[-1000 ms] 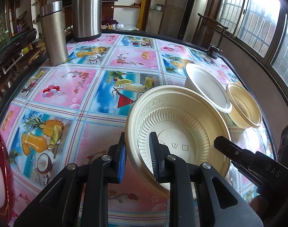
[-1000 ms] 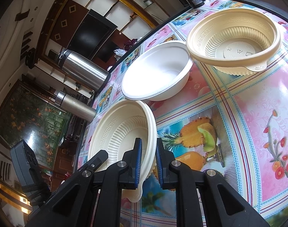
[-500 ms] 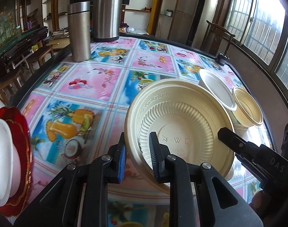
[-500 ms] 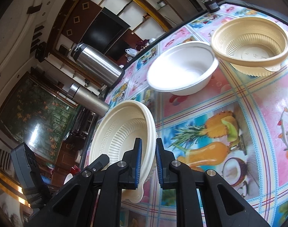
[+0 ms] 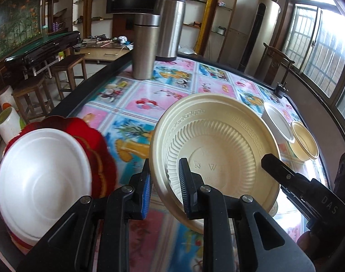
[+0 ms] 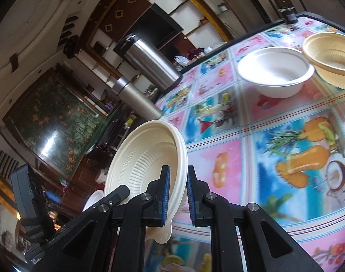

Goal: Organize plates and bowls
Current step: 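Carry the beige bowl over to the white-and-red plate stack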

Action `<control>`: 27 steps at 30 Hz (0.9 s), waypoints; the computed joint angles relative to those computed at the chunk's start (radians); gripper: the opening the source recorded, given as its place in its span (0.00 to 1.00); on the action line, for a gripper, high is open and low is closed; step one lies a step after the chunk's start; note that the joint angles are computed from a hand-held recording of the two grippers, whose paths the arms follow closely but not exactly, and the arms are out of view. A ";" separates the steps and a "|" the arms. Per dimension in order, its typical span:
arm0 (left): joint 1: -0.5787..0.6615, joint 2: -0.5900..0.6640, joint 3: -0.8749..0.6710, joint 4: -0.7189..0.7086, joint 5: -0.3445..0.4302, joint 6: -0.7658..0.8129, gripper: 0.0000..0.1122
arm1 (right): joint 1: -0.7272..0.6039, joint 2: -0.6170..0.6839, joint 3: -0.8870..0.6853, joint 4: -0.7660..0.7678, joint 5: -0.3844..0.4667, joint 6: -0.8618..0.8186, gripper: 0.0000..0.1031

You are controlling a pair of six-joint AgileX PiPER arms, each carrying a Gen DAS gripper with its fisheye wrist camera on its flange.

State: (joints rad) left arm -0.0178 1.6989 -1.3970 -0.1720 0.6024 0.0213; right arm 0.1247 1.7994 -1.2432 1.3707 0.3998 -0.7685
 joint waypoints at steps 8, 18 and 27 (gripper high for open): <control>0.143 -0.056 0.054 -0.094 -0.018 0.122 0.18 | 0.132 0.007 -0.021 0.187 -0.056 -0.136 0.16; 0.319 -0.048 0.056 -0.233 -0.002 0.276 0.18 | 0.285 0.142 -0.215 0.022 -0.092 0.096 0.17; 0.378 -0.038 0.057 -0.266 0.003 0.310 0.18 | 0.364 0.223 -0.339 -0.147 -0.109 0.287 0.17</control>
State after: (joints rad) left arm 0.3603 1.6604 -1.3401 -0.4383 0.6049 0.3310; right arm 0.4888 2.0220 -1.5824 1.2238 0.2910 -0.4817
